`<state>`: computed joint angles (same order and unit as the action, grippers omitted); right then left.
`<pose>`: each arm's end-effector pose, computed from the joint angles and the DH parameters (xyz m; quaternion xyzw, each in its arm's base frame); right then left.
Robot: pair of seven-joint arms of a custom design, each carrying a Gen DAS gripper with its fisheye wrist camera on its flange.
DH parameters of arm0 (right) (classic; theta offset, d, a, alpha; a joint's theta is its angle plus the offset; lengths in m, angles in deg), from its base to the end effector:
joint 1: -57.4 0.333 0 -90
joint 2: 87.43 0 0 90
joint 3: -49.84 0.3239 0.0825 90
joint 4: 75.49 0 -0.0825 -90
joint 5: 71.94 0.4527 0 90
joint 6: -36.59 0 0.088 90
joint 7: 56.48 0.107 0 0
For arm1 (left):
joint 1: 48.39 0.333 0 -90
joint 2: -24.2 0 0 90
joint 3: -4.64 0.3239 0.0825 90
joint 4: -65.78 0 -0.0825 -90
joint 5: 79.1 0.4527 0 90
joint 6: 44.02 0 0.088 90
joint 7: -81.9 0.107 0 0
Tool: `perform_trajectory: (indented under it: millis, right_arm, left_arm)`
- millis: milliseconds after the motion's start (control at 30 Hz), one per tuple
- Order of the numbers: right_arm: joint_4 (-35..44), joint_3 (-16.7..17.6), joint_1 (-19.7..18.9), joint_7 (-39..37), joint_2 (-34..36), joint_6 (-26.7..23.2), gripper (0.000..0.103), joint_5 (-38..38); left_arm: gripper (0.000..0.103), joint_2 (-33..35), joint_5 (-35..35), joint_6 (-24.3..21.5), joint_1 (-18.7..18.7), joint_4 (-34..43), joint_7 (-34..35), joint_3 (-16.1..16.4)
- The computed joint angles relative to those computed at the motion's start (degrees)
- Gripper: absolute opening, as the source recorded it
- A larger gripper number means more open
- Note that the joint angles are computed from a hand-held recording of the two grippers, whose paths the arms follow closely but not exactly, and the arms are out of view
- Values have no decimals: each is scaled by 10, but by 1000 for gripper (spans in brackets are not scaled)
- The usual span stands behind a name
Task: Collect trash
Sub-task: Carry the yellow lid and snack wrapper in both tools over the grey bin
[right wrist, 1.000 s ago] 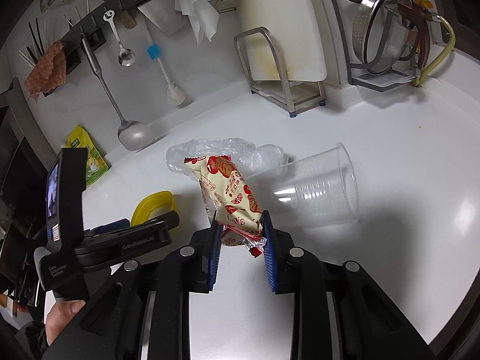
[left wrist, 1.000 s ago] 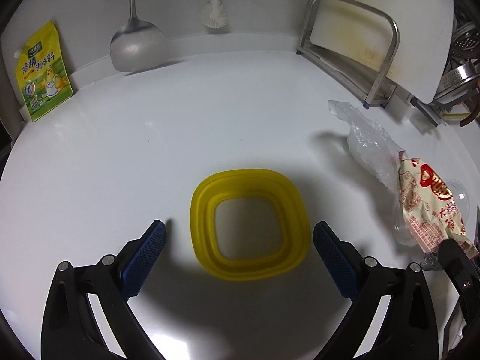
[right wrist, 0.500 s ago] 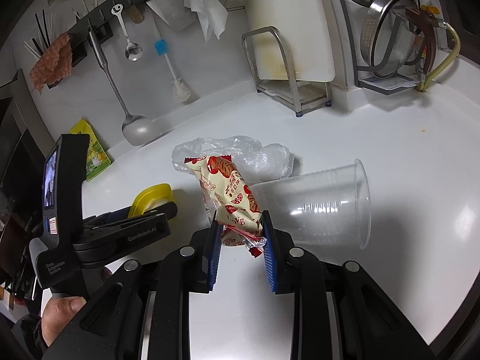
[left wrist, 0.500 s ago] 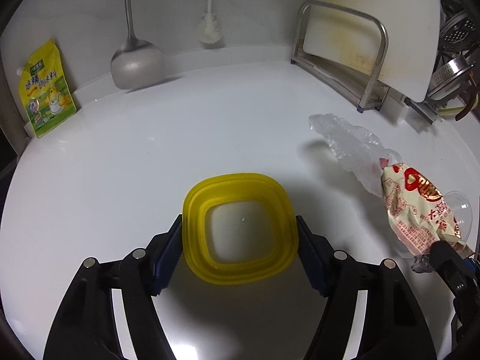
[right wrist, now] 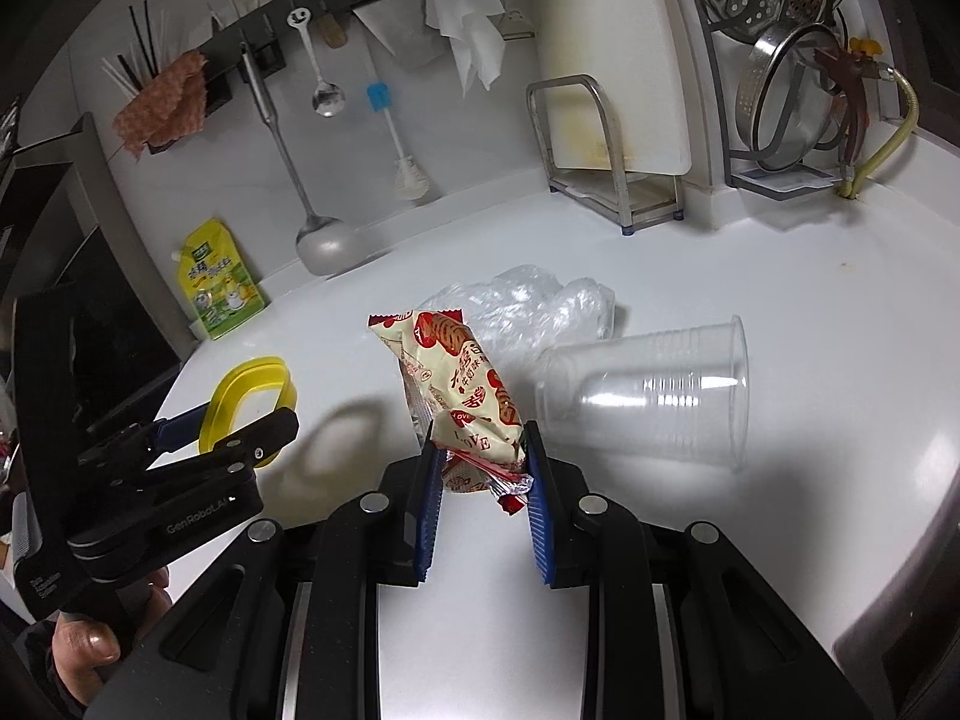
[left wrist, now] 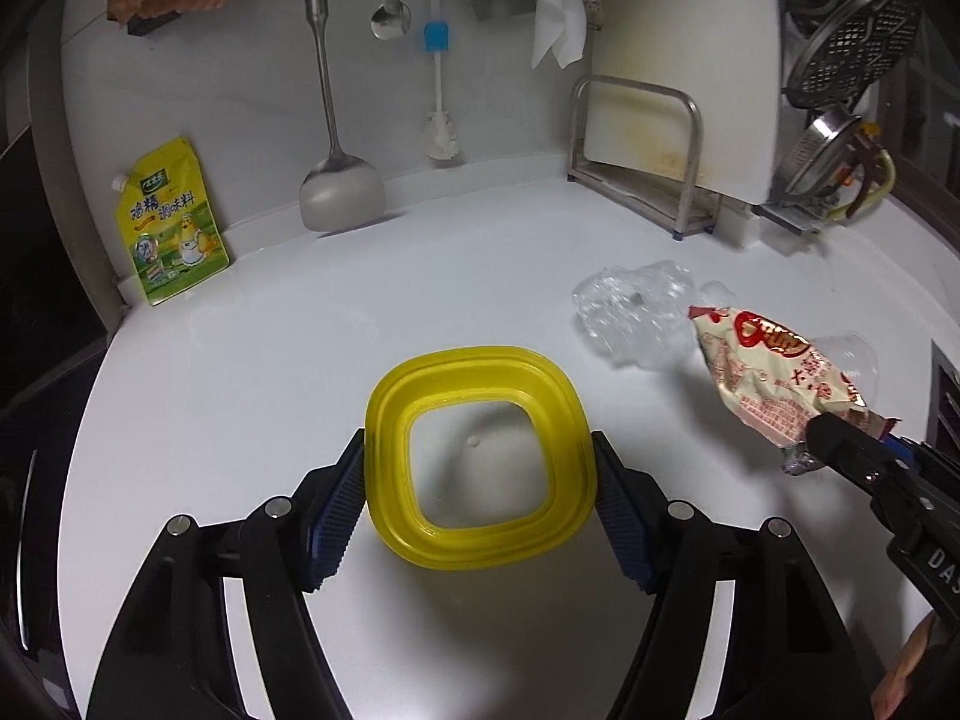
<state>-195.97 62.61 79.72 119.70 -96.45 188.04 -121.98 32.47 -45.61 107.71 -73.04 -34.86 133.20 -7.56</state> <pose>0.4892 0.3750 0.5397 -0.5506 0.7037 -0.2377 0.3810 0.5709 -0.4361 0.5528 -0.5175 0.7513 -0.3247 0.2496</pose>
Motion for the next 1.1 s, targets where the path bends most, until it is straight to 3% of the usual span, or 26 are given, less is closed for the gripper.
perform_trajectory:
  millis: [300,633,1100]
  right_arm:
    - [-54,46,25,73,-69,-61,24,-6]
    - [-125,108,56,169,-157,-142,24,11]
    - [-203,148,126,229,-238,-214,24,79]
  left_arm:
    - [68,-135,8,79,36,-160,-20,-40]
    - [68,-262,-86,117,71,-298,19,-99]
    - [68,-367,-235,153,61,-408,99,-156]
